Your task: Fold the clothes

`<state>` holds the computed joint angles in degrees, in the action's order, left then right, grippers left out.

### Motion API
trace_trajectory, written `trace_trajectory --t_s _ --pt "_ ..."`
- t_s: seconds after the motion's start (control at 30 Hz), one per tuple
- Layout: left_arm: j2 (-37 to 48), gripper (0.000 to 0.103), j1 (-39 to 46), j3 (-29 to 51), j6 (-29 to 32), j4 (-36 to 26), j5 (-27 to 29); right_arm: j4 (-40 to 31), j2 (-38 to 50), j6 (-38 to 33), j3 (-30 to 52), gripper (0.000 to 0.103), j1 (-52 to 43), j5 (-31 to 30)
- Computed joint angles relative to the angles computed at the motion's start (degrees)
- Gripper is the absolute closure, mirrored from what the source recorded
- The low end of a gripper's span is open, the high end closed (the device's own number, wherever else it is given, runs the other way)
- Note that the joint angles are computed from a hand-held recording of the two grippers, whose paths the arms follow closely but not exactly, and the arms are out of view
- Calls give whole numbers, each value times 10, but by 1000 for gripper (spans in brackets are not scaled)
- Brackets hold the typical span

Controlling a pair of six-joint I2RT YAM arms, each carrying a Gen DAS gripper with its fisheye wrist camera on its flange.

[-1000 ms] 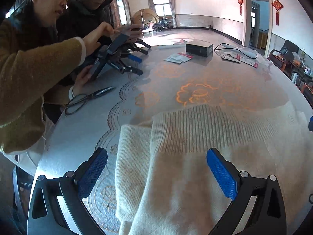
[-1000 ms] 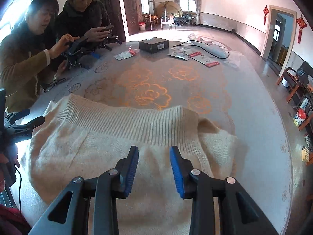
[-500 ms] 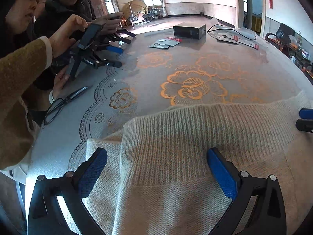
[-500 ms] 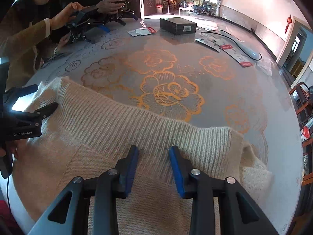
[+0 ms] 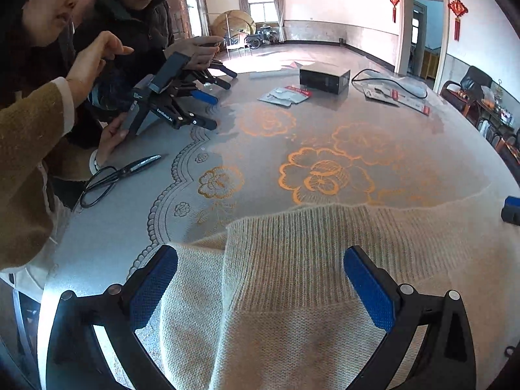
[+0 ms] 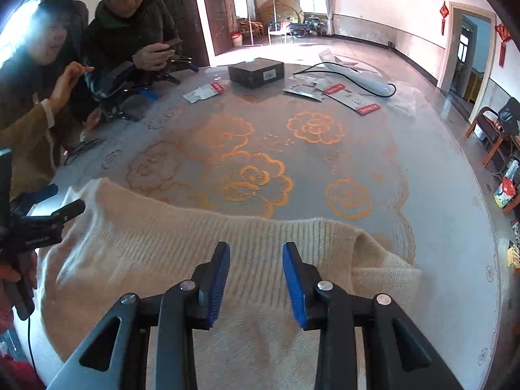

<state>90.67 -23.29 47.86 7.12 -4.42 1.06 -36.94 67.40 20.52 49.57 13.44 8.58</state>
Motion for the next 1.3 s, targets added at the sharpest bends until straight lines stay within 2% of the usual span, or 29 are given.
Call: trace_trajectory --t_s 0.13,0.23,0.33,0.4,0.47,0.63,0.77,0.97,1.17,1.3 --pt "-16 0 -17 -20 11 5 -14 -29 -1 3 0 70 58 -3" --pt "3 0 -32 -34 31 21 -42 -46 16 -1 -6 70 89 27" --pt "25 0 -28 -47 40 47 -45 -40 4 -3 -27 70 73 27" --pt "27 0 -14 -52 37 57 -19 -33 -11 -2 -42 69 49 19" --pt "27 0 -9 -47 33 46 -13 -33 -28 5 -52 69 18 10" --pt "-5 0 -17 -49 35 28 -42 -60 -86 41 -50 68 -16 17" --pt "-37 0 -13 -49 18 -2 -35 -86 -107 51 -39 67 11 27" --pt "-72 0 -27 -63 2 -24 -45 -96 -79 84 -49 67 77 60" --pt "-80 0 -33 -72 7 -27 -52 -79 -75 110 -74 67 78 49" --pt "-84 0 -5 -70 21 -42 -25 -88 -149 117 -83 67 31 -1"
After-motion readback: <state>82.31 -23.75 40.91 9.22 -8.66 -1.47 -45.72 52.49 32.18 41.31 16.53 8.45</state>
